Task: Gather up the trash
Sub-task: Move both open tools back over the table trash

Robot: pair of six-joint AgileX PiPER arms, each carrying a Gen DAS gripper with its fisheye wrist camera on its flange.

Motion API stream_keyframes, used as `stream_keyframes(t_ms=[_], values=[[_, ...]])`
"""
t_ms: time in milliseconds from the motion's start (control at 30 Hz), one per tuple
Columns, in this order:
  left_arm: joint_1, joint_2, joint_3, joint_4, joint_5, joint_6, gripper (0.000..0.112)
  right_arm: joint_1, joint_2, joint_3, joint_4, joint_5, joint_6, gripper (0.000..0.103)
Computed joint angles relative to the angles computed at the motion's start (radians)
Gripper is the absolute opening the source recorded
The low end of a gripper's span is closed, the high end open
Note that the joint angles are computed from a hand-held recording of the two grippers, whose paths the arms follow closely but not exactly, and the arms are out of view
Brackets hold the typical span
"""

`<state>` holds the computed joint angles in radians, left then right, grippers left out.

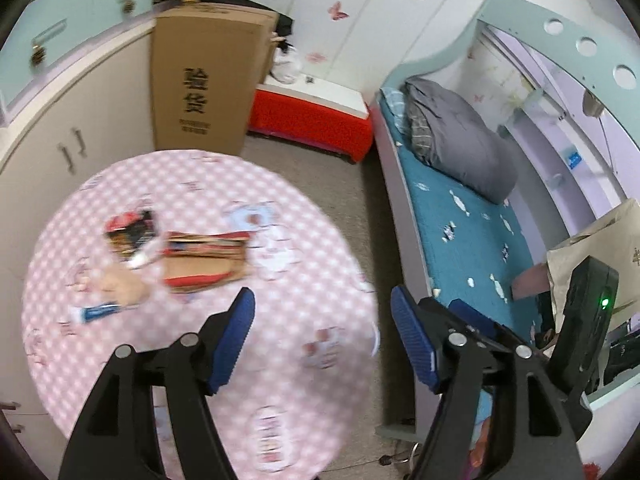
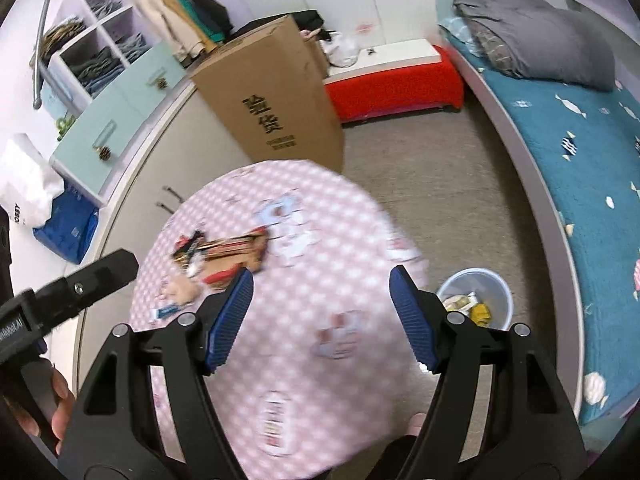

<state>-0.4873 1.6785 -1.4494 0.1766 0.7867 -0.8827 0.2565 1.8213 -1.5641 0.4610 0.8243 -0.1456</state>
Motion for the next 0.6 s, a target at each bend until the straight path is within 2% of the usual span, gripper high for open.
stream_keyframes(t_ms=[133, 233, 400, 600], values=[[0.135, -0.174, 0.195, -0.110, -0.045, 0.190, 0.071, 0.170, -0.016, 0.014, -0.112, -0.064, 0.196, 0.071], [0.250, -0.258, 0.279, -0.212, -0.032, 0.353, 0.071, 0.285, -0.001, -0.003, -0.218, -0.082, 0.360, 0.071], [0.456, -0.369, 0.388, -0.409, 0.003, 0.667, 0.072, 0.431, 0.050, -0.081, -0.376, -0.053, 0.589, 0.071], [0.668, -0.408, 0.448, -0.579, 0.061, 0.926, 0.073, 0.528, 0.104, -0.171, -0.475, -0.001, 0.715, 0.071]])
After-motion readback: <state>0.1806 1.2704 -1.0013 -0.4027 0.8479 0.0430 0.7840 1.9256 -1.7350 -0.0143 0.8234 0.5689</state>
